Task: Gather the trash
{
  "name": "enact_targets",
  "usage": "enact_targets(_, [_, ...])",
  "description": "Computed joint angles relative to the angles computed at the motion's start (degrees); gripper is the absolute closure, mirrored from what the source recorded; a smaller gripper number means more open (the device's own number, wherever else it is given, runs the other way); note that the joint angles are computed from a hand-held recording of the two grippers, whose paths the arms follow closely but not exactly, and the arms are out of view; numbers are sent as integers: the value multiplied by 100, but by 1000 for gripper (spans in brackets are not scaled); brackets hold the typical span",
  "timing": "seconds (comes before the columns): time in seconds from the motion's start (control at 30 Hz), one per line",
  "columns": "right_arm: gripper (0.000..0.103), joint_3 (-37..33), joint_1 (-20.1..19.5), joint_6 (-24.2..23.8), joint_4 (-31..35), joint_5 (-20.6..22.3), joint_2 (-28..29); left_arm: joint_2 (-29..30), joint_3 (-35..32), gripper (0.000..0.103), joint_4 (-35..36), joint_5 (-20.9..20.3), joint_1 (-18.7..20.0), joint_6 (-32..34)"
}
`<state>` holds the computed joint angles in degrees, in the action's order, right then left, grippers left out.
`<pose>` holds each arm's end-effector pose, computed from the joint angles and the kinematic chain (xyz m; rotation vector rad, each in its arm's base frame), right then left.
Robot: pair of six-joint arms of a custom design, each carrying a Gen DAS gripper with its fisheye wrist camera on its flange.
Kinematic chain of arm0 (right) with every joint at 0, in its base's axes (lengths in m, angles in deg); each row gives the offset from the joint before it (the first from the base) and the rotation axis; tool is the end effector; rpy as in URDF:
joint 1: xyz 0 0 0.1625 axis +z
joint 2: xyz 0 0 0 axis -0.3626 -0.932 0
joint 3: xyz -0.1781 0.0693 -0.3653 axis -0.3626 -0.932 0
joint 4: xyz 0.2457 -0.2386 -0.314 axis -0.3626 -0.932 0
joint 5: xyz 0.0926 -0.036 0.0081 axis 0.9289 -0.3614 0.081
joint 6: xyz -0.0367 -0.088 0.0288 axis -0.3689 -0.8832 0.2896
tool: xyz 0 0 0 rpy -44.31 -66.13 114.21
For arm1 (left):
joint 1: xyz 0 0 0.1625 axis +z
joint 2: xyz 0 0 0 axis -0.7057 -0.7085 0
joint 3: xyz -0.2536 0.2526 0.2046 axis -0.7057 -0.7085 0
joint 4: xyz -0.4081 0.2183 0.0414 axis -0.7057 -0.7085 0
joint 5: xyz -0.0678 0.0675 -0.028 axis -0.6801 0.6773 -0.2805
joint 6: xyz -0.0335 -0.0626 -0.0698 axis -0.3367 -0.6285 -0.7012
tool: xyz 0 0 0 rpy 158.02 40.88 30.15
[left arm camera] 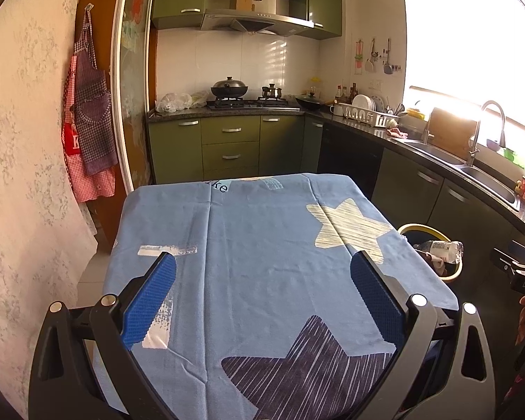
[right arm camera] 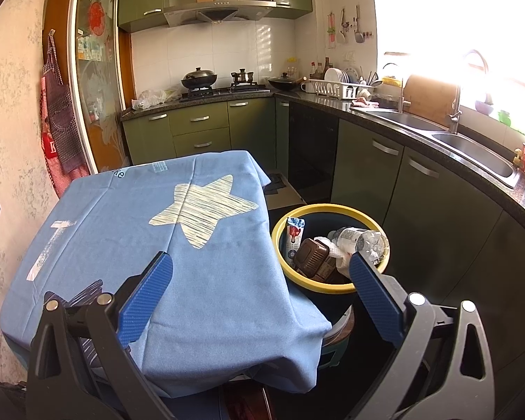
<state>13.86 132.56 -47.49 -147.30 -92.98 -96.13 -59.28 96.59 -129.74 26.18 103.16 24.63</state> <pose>0.3645 -0.6611 0.0407 1.0394 -2.3244 0.9887 -0.0402 -0.4956 0.4273 -0.0039 1.8493 -1.3392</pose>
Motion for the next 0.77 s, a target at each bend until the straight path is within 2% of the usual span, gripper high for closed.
enact_targets(0.2, [7, -73, -9, 29, 105, -45, 48, -39, -31, 5, 395, -251, 174, -366])
enact_targets(0.37, [7, -115, -13, 75, 184, -84, 81, 109, -97, 5, -42, -382, 255, -1])
enact_targets(0.53, [7, -315, -3, 93, 443, -43, 198, 245, -309, 5, 191, -411, 452, -46])
enact_targets(0.67, [7, -894, 47, 34, 1089, 64, 513, 305, -738, 5, 1074, -667, 907, -578])
enact_targets(0.77, [7, -1890, 109, 75, 2041, 255, 1067, 657, -1316, 5, 1189, -716, 1376, -522])
